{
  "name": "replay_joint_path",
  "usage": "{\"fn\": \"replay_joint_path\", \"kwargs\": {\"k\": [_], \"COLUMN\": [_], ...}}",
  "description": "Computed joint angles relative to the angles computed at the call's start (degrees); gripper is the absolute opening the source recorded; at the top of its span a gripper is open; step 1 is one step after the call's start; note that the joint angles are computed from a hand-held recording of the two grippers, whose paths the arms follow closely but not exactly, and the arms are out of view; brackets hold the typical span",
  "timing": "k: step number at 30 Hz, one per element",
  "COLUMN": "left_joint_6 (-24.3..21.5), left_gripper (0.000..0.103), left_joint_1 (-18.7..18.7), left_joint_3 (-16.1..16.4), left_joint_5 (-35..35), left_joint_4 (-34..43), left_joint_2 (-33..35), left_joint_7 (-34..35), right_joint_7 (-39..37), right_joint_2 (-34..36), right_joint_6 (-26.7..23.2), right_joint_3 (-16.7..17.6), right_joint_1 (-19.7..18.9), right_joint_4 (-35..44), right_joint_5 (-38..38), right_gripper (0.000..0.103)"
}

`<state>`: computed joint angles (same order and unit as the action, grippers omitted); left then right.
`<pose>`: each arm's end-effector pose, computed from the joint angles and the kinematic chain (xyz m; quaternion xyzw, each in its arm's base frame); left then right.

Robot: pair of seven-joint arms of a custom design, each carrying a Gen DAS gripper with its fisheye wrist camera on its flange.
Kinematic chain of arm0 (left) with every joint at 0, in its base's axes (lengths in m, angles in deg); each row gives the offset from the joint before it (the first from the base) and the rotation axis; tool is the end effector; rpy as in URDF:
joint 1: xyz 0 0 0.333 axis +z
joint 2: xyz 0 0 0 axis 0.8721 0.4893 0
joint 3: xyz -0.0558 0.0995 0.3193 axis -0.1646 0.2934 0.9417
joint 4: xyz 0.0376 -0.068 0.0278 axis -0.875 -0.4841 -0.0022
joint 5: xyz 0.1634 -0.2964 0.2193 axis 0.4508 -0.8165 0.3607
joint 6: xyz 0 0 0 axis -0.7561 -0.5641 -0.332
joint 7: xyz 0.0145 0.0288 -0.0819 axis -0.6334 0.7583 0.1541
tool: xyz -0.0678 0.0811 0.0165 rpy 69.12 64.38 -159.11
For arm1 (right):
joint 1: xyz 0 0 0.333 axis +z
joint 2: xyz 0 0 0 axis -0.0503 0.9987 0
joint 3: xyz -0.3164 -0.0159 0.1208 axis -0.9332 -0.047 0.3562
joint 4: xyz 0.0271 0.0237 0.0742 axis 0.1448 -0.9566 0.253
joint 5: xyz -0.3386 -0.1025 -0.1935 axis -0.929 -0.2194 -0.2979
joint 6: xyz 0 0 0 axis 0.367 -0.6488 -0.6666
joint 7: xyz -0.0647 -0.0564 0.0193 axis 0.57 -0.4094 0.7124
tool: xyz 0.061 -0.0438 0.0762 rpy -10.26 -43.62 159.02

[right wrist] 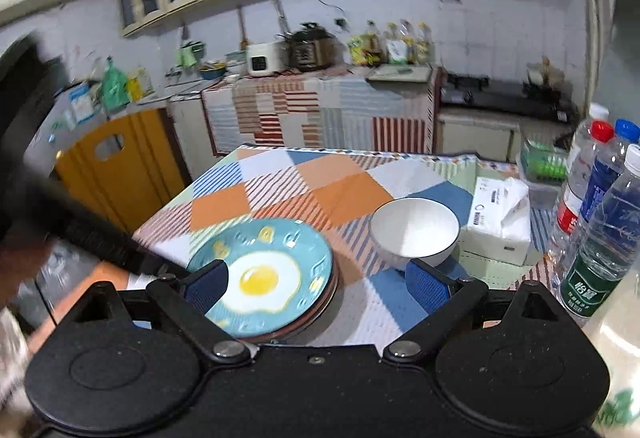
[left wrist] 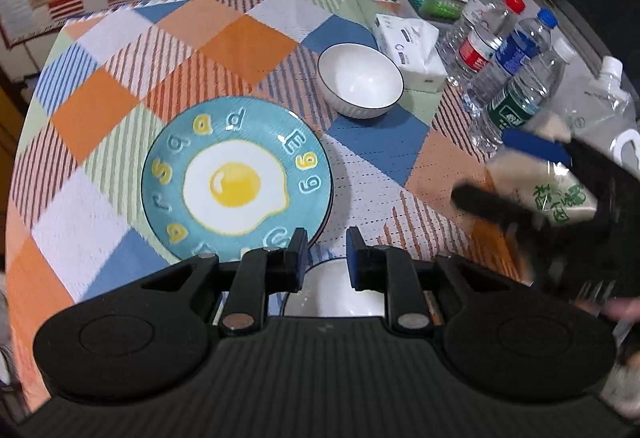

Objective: Organize plates and bowls
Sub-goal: 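Open both tools and lift them off the bowl rims, then grip the white bowl by the tissue box with the left tool while the right tool grips its opposite rim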

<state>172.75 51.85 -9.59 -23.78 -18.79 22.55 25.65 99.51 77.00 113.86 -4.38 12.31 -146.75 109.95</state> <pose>0.5957 -0.2006 0.5619 -0.7037 0.6589 -0.2503 0.0897 0.6031 0.2476 0.5422 -0.7841 0.4094 -0.1537 0.4404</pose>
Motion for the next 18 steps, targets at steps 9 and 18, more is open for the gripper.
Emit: {"fn": "replay_joint_path", "kwargs": {"k": [9, 18], "left_joint_6": [3.0, 11.6], "left_gripper": [0.031, 0.036], "left_joint_1": [-0.9, -2.4], "left_joint_3": [2.1, 4.9], "left_joint_5": [5.7, 4.6], "left_joint_4": [10.7, 20.4], "left_joint_2": [10.0, 23.4], "left_joint_7": [-0.6, -6.6], "right_joint_7": [28.5, 53.0], "right_joint_2": [12.2, 27.5], "right_joint_6": [-13.8, -18.5], "right_joint_3": [-3.4, -5.7], "right_joint_1": [-1.6, -0.4], "right_joint_4": [19.8, 35.6], "right_joint_5": [-18.2, -31.1], "right_gripper": [0.097, 0.076]}}
